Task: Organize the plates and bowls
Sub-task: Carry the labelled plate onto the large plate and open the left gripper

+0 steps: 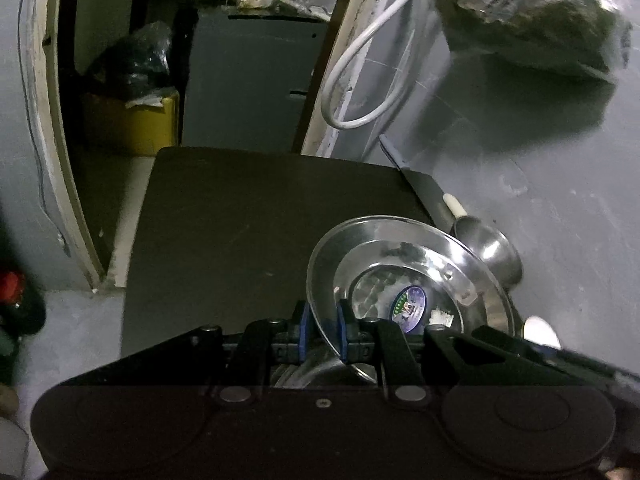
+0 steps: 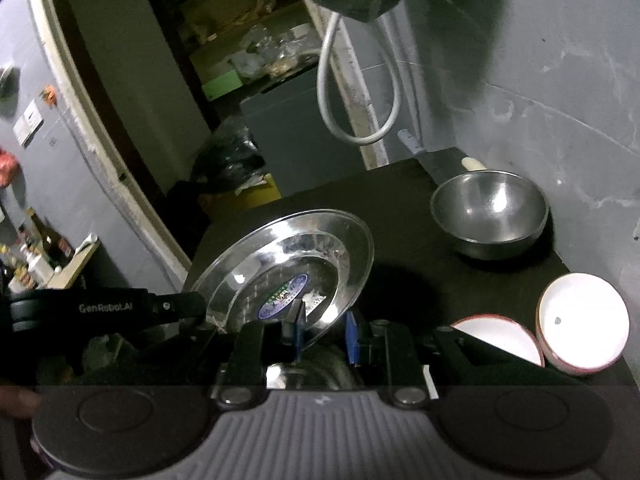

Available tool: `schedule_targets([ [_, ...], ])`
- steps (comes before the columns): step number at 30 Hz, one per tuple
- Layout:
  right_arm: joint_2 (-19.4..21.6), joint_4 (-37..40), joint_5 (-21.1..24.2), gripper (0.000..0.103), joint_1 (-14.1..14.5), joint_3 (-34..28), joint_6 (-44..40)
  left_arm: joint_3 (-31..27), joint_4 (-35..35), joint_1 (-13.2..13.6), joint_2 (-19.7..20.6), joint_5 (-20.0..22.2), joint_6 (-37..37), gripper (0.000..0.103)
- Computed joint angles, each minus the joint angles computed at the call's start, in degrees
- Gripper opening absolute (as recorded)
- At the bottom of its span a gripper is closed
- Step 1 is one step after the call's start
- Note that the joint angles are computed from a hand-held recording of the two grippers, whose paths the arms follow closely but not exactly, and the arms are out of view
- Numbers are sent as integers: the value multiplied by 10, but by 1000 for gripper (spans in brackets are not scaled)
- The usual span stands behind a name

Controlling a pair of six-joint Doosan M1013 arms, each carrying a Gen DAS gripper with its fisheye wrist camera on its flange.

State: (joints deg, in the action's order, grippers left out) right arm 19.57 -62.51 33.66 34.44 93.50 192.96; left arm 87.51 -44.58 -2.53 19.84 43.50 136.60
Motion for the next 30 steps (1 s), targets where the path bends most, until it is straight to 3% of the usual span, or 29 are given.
schedule_targets([
  [15, 0, 80, 28, 24, 35, -5, -97, 53, 33, 27, -34, 19, -1, 18],
  [30, -2, 135, 20, 24, 34, 7, -122, 62, 90, 19, -40, 30, -25, 18],
])
